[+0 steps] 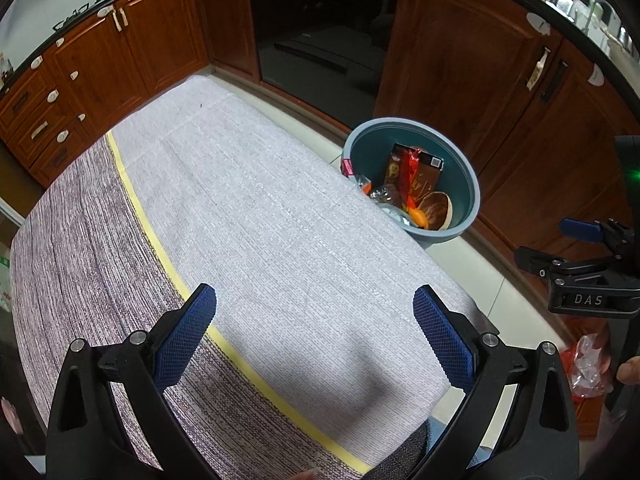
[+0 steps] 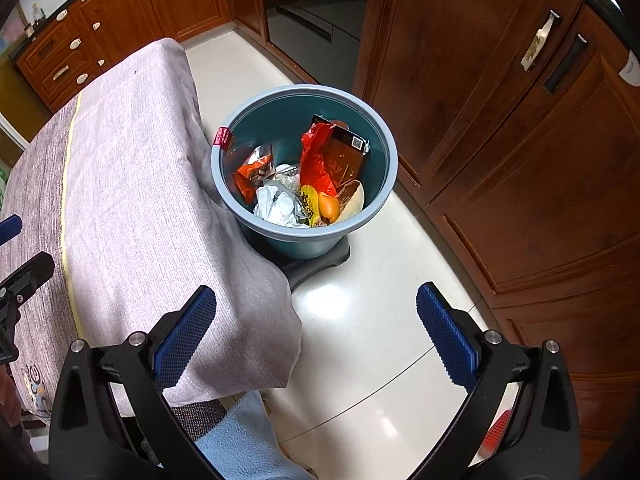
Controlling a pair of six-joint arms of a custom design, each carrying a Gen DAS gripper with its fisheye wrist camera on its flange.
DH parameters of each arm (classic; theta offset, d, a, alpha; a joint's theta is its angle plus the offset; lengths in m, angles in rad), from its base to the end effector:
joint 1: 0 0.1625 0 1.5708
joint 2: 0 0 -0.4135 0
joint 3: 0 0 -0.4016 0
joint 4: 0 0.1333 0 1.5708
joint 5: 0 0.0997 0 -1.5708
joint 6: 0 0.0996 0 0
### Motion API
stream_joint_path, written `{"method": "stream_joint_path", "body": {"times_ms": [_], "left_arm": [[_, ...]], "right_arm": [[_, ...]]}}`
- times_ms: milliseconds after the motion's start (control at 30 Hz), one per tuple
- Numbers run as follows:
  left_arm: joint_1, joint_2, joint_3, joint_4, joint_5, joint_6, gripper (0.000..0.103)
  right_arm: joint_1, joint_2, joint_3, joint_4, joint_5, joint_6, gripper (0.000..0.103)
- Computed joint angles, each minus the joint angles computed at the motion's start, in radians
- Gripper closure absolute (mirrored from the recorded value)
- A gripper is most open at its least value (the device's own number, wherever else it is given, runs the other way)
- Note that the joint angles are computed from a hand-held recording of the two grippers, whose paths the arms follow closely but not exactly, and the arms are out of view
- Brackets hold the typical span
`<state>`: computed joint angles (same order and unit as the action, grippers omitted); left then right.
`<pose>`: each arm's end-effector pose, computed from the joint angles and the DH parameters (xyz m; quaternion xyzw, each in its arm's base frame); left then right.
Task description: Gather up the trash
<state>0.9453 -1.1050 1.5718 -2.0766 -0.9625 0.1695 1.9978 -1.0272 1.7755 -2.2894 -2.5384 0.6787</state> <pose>-0.2247 -0.6360 0.2734 0.3639 0.8818 -0.0858 0.2875 0.2977 -0.5305 0.1837 -0.1042 -0.8790 0.2330 0.4027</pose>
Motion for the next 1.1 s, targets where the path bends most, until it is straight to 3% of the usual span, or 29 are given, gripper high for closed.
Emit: {"method": "stream_joint_path", "body": {"times_ms": [1100], "left_arm": [[0.005,-0.003,0.008,-0.001,0.006,-0.003,0.004]], "right_arm": [[0.000,0.016,-0.020,0.028,-0.004,0.004,0.007]]}}
